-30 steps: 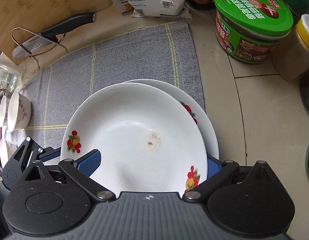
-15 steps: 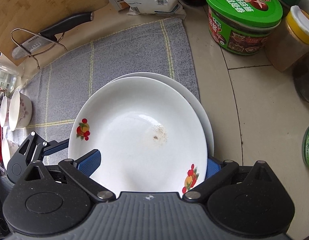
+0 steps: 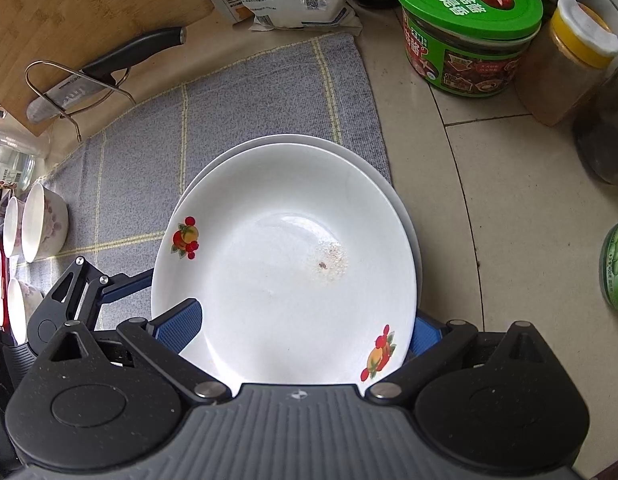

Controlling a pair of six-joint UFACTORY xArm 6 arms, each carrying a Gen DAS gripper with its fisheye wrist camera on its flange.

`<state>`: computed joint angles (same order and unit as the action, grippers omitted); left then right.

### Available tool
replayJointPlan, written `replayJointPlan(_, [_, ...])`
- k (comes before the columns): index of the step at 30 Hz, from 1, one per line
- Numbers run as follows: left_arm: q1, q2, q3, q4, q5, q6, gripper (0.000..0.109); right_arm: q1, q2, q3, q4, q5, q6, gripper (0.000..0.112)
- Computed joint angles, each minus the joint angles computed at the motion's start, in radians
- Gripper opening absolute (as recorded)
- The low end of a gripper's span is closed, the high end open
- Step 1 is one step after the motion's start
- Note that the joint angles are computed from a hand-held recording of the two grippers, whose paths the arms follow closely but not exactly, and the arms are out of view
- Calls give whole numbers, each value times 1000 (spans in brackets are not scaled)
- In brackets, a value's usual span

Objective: Organize plates and bowls
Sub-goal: 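Lower the fruit-print plate onto the stack and open the right gripper, then withdraw the right gripper from the plate stack toward the white bowls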

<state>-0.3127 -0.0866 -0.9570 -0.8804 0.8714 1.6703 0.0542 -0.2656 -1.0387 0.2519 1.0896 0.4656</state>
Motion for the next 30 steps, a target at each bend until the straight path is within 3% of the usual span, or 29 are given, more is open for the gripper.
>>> replayJointPlan(10, [-3,-9,10,-14,-6,-6,102,19,-13,3,-24,13,34,103])
replayJointPlan(18, [-3,-11,12,-22,-5,-18,102,84,-41,35,-125,12,100,103])
replayJointPlan(30, [4,-26,33,-61,-12,16,102,138,-131,158,-224,-115,180,103])
